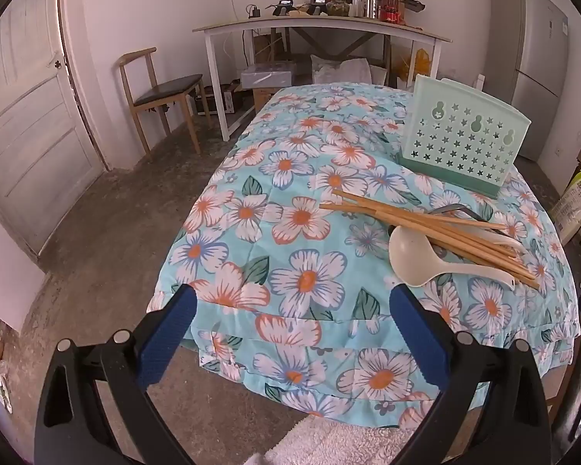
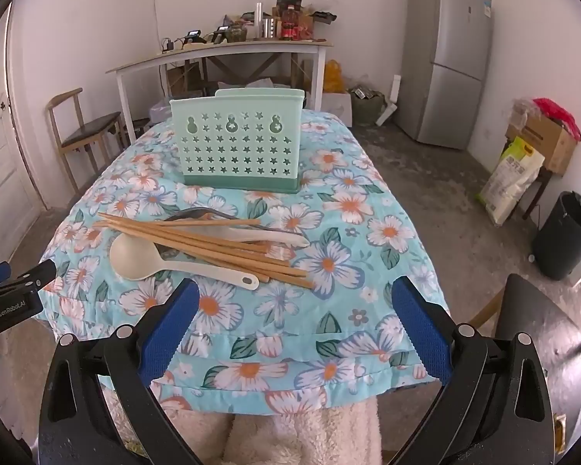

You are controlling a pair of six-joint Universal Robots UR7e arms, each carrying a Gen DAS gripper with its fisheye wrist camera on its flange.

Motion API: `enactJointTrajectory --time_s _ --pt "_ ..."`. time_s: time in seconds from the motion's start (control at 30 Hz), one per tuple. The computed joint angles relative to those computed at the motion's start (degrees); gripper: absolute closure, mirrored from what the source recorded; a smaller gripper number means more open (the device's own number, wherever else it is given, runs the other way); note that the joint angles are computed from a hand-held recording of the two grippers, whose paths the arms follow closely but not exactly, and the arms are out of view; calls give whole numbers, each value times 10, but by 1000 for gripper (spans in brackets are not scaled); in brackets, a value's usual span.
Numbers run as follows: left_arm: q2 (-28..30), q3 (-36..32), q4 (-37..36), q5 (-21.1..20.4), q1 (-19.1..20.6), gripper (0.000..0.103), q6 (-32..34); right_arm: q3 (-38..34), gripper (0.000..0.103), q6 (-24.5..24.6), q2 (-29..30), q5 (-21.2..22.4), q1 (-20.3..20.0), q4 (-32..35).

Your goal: Organize utensils

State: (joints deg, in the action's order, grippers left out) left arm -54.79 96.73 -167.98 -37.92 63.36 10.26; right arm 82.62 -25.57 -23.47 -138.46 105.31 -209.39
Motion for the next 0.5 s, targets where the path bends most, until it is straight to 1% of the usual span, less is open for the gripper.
enactJointTrajectory --time_s 0.5 --pt "2 -4 -1 -1 2 6 3 2 8 -2 -1 -1 1 -2"
